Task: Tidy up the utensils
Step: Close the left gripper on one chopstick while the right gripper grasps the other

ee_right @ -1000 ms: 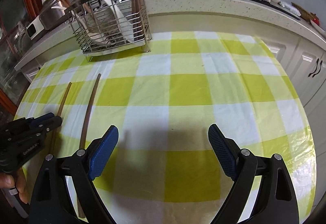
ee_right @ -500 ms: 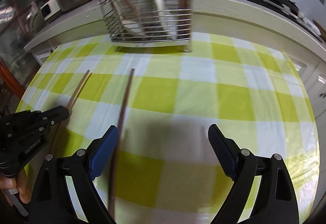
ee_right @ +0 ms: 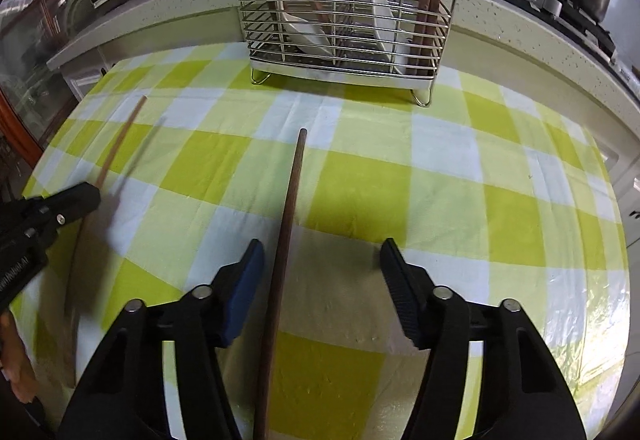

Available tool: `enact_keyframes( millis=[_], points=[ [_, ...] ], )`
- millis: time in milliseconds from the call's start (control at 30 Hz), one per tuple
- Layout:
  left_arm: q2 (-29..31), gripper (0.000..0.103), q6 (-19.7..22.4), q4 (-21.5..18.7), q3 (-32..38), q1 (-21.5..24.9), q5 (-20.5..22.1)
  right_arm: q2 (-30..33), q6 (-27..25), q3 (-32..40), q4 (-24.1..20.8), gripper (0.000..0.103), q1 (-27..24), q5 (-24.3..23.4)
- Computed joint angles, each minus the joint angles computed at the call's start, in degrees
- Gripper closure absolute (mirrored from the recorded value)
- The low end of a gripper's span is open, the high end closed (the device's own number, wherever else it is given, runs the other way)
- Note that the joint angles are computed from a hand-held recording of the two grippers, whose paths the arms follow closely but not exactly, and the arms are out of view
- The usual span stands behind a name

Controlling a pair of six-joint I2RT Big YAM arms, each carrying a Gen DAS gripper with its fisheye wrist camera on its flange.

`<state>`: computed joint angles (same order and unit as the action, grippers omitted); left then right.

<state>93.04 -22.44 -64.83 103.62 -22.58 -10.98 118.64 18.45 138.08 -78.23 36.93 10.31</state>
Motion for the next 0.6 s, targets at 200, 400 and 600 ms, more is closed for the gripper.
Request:
enact_keyframes(
  millis=[200,400,600],
  points=[
    [-0.6,0.096,-0.2,0.4,-0.3,0.5,0.0,-0.1,-1.7,-0.4,1.3,0.082,0.9,-0.3],
    [-1.3,0.096,-0.3,0.8,-0.5,0.7,-0.1,-0.7,-0.2,-1.1,1.9,0.093,0.3,-1.8],
    [-2.5,0.096,-0.6,2.1,-0.5,0.4,-0.2,-4.7,0.6,-5.1,5.3,0.093,-0.2,-1.7]
  ],
)
